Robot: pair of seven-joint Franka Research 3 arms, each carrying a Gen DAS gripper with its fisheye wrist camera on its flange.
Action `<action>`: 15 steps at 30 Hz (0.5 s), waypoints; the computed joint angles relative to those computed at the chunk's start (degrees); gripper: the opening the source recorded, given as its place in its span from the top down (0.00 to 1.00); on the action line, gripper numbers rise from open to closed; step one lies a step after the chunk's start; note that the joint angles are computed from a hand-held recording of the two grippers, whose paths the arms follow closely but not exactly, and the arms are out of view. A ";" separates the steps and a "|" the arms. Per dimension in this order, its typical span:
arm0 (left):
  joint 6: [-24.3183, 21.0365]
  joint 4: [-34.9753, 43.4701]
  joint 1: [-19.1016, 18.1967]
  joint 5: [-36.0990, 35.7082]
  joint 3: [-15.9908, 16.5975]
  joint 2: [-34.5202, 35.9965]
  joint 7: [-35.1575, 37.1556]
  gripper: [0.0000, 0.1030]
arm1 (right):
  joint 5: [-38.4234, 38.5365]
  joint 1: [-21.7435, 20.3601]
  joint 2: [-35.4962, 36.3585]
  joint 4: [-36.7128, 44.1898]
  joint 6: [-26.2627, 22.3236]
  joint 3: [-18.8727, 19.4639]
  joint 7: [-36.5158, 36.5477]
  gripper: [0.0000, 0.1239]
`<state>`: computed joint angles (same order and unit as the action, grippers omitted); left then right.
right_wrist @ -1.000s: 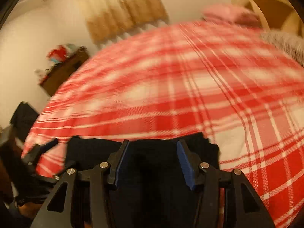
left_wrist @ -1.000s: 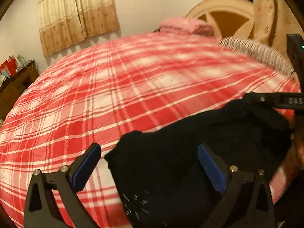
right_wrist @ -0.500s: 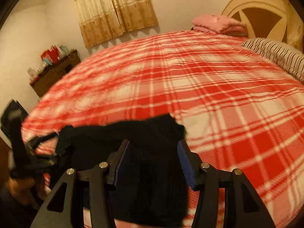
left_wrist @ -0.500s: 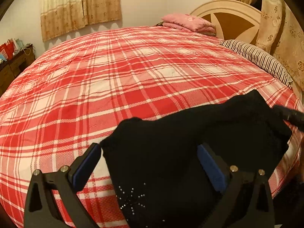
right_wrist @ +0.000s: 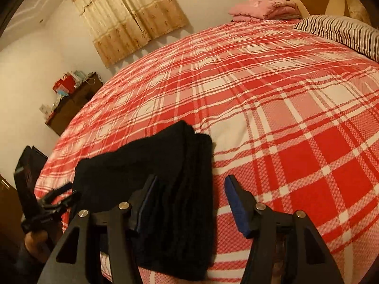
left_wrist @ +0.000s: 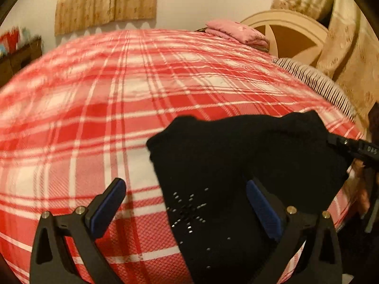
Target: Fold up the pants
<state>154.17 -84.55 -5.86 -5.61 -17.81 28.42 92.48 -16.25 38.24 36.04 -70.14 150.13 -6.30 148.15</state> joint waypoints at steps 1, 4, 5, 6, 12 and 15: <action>-0.77 0.53 1.53 -2.58 -1.72 0.66 1.10 0.00 | 0.50 -0.40 0.40 0.44 0.20 0.18 0.00 0.52; 0.31 0.64 2.29 -4.99 -2.78 1.19 2.51 0.00 | 1.32 -0.90 2.02 2.94 -0.69 0.42 -0.63 0.52; 0.03 1.08 1.83 -4.53 -2.41 1.41 2.54 0.00 | 1.86 -1.18 2.57 3.76 -0.90 0.81 -1.35 0.52; -0.07 1.41 1.72 -4.56 -2.45 1.62 2.85 0.00 | 2.57 -1.56 3.07 4.48 -1.00 1.34 -2.35 0.52; -1.71 4.46 2.62 -7.69 -4.21 3.83 5.50 0.00 | 7.21 -3.06 6.82 10.42 -4.26 3.38 -8.54 0.54; -3.13 5.89 3.56 -10.05 -5.59 4.71 7.84 0.00 | 9.47 -3.71 7.40 10.70 -3.25 3.87 -9.77 0.56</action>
